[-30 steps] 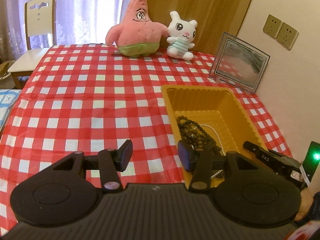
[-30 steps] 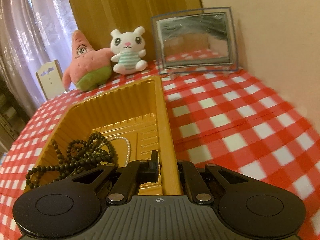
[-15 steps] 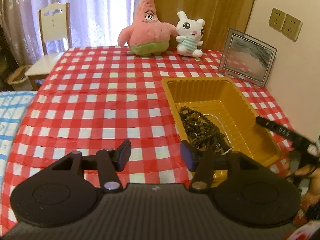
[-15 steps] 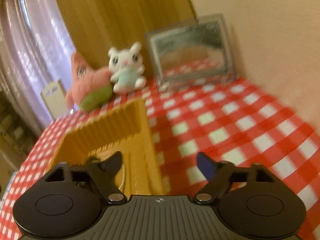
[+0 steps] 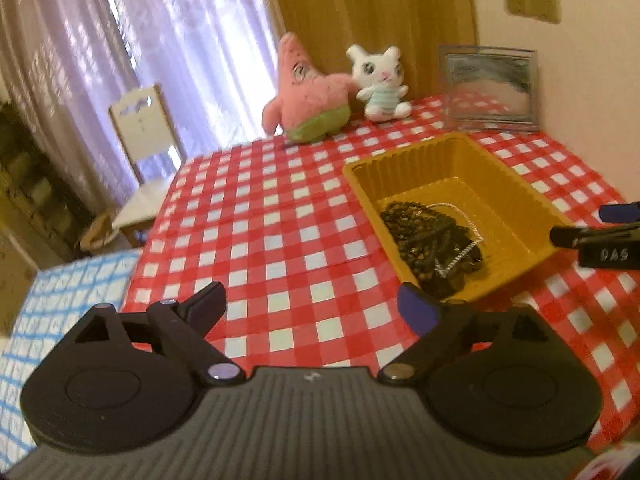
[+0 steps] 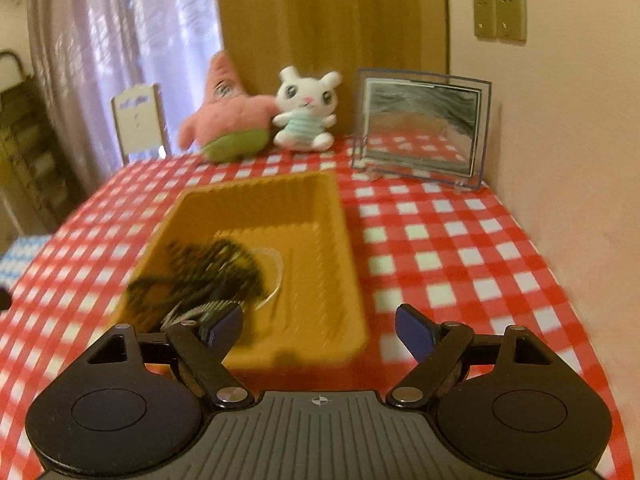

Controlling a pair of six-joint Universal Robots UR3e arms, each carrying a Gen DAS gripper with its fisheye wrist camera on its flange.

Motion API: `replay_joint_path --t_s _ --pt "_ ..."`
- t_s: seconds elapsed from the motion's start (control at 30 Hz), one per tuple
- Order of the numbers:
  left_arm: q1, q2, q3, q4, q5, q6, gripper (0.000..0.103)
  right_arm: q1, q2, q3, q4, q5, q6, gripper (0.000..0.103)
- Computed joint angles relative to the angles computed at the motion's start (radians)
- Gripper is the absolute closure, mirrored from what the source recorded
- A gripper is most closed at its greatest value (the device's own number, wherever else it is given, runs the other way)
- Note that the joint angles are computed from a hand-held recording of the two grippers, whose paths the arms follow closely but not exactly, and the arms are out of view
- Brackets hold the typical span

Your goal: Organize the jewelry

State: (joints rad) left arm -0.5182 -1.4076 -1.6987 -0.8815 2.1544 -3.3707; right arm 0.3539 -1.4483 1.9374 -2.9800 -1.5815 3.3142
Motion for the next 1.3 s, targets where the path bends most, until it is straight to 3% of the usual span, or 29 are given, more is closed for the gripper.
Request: replay_joint_path --t_s 0.23,0.53,0.77,0.97,1.3 --pt "0.019 0.259 -0.016 -0.278 -0.154 -0.136 0.012 0.196 -0.21 0.007 0.286 -0.082 0.208 0.02" --pt "-0.151 0.487 0.035 -0.674 -0.169 -0.383 0.013 0.58 -0.289 -0.128 0.645 -0.336 0.54 0.02" --pt "-0.464 0.436 0.167 -0.888 -0.049 -0.669 0.014 0.776 -0.281 -0.26 0.861 -0.422 0.704 0.02" --pt "-0.683 0.35 0.277 -1.018 0.05 -0.911 0.014 0.874 -0.255 -0.331 0.926 -0.488 0.737 0.02" --pt "-0.781 0.237 0.357 -1.067 0.068 -1.037 0.014 0.902 -0.347 -0.283 0.945 -0.495 0.76 0.02"
